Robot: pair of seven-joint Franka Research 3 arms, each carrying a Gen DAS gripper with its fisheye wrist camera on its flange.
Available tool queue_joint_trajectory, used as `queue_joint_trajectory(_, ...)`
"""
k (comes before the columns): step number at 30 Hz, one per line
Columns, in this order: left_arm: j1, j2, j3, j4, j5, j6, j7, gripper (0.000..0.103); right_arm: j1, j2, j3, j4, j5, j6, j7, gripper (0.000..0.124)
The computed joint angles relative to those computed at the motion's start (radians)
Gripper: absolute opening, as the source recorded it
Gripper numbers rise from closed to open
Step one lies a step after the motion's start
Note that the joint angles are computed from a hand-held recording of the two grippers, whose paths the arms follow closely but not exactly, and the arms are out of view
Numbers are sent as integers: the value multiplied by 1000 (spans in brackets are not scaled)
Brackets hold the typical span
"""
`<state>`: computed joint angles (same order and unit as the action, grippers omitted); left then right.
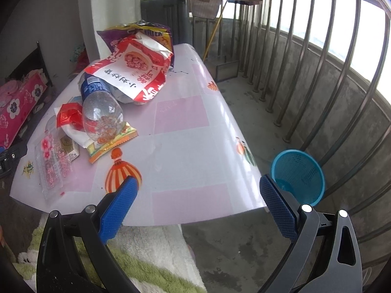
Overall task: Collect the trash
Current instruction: 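Reach the left tool toward the clear flowered plastic bag and close on it, then lift the bag with the left tool while the right tool grasps the gold LOVE packet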
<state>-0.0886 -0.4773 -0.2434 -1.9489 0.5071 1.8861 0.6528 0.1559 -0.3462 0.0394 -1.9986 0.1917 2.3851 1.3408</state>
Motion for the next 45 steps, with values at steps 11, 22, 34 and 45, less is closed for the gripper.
queue_joint_trajectory(11, -9, -260, 163, -348, -135, 378, 56, 97, 116, 73, 8, 73, 162, -45, -173, 95)
queue_joint_trajectory(22, -43, -213, 238, -421, -389, 620, 232, 82, 133, 153, 34, 156, 173, -123, -138, 79)
queue_joint_trajectory(34, -105, -203, 320, -486, -677, 709, 421, 12, 136, 178, 39, 177, 141, -144, -87, 71)
queue_joint_trajectory(45, -18, -335, 276, -514, -623, 658, 389, 4, 152, 175, 35, 187, 197, -129, -137, 69)
